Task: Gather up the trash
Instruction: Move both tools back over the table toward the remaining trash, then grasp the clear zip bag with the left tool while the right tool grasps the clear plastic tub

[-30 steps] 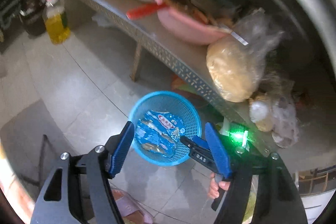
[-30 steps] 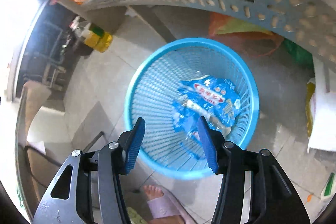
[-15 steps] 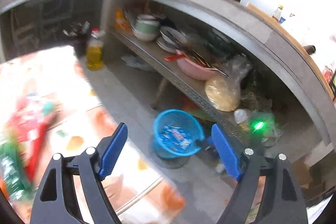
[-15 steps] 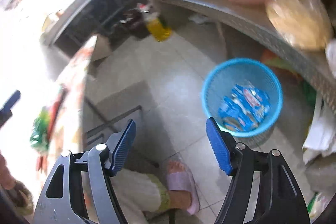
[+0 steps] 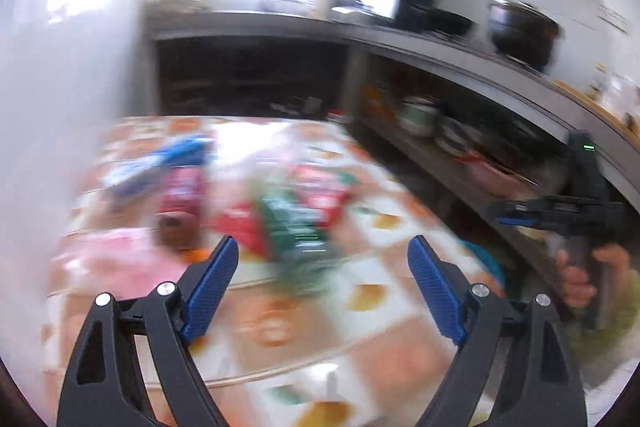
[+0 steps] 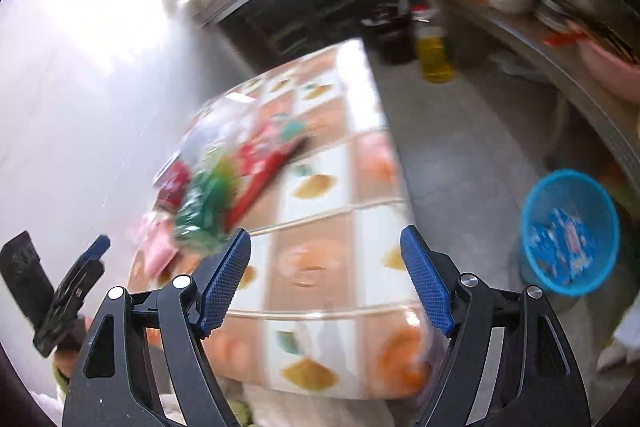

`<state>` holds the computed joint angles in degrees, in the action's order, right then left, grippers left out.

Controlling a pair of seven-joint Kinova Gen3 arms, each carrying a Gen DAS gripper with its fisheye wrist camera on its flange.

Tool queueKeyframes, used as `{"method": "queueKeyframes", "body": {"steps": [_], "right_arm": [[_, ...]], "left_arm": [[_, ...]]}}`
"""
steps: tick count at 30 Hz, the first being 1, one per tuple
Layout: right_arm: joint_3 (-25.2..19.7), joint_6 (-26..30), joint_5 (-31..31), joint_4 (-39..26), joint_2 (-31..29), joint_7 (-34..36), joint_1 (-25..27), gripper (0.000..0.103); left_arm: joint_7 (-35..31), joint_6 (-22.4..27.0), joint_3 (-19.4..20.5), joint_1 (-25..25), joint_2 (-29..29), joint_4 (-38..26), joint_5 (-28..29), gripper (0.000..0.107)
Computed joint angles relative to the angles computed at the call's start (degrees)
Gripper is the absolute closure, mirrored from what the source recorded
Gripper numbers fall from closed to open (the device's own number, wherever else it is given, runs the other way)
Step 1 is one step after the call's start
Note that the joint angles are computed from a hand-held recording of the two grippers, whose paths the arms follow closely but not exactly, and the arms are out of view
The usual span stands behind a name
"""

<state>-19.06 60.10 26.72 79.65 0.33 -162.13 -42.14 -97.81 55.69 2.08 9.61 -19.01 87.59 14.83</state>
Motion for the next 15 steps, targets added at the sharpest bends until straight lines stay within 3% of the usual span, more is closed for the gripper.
{"method": "queueKeyframes", "body": {"steps": [5, 8, 10, 15], "right_arm": [[1.35, -1.16, -3.62, -7.75, 6.7, 7.61, -1.83, 0.029], [2.25, -0.26, -3.48, -12.83, 10.15, 10.71, -5.11, 0.029], [3.05, -0.81, -4.5, -14.98, 12.18, 12.93, -6.27, 0.029], [5.46, -2.58, -8.79, -17.81, 15.35, 16.89, -7.49, 0.029]], "left_arm": [[1.21, -0.54, -5.34, -3.73, -0.69, 1.42, -0.44, 0.023], [0.99, 2.23, -11.81, -5.08, 1.33, -0.25, 4.86, 0.023], [3.09, 5.06, -14.13, -7.22, 4.04, -2.37, 7.8, 0.023], [10.44, 12.86, -15.02, -13.35, 10.76, -7.82, 10.76, 0.023]]}}
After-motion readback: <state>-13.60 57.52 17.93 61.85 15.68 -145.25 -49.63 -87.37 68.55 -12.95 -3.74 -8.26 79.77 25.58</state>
